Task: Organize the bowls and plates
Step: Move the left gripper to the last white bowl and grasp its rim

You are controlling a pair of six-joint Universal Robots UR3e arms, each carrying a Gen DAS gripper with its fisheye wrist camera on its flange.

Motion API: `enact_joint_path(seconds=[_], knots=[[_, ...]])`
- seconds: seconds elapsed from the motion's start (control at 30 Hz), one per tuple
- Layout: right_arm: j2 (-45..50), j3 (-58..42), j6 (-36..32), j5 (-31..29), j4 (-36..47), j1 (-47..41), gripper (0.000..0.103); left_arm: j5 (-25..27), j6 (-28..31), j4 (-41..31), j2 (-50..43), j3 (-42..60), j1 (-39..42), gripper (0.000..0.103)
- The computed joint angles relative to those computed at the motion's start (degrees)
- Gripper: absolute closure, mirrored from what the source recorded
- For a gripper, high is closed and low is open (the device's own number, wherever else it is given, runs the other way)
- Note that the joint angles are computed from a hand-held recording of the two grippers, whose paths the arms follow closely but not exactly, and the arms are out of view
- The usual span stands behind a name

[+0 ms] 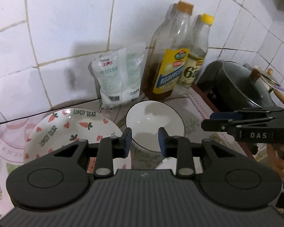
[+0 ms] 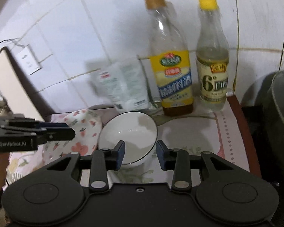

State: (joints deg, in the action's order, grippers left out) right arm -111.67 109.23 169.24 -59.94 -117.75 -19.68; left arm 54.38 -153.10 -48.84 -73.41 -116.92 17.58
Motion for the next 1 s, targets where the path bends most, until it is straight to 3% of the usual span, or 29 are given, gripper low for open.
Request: enact_joint_path(seconds=[0.2, 0.37, 0.57, 0.8, 0.87, 1.0], knots=[[7.2, -0.1, 3.3, -1.5, -4.1, 0.9, 0.062, 3.5, -7.1, 14.1, -12.5, 1.5, -5.0, 0.074], [10.5, 1.0, 5.3, -3.0, -6.9, 2.4, 0.062, 6.8, -9.0, 24.6, -19.3, 1.6, -8.0, 0.074], [12.8, 2.5, 6.6, -2.2, -9.1, 2.4, 0.062, 8.4, -9.6, 26.7, -24.0, 3.3, -9.5, 0.077], [14.4, 4.0, 6.7, 0.5, -10.5, 1.3, 0.062, 10.3, -9.9, 25.1, -25.3, 4.2, -10.7, 0.094], [14.3, 5.1, 6.2, 2.6, -10.8, 0.4, 0.078, 11.0, -10.4, 26.3, -25.2, 3.3, -11.2, 0.096], [14.2, 6.2, 8.4, 2.9, -12.5, 0.7, 0.078, 12.2, -14.2, 29.1, -25.2, 1.9, -11.9, 0.096]])
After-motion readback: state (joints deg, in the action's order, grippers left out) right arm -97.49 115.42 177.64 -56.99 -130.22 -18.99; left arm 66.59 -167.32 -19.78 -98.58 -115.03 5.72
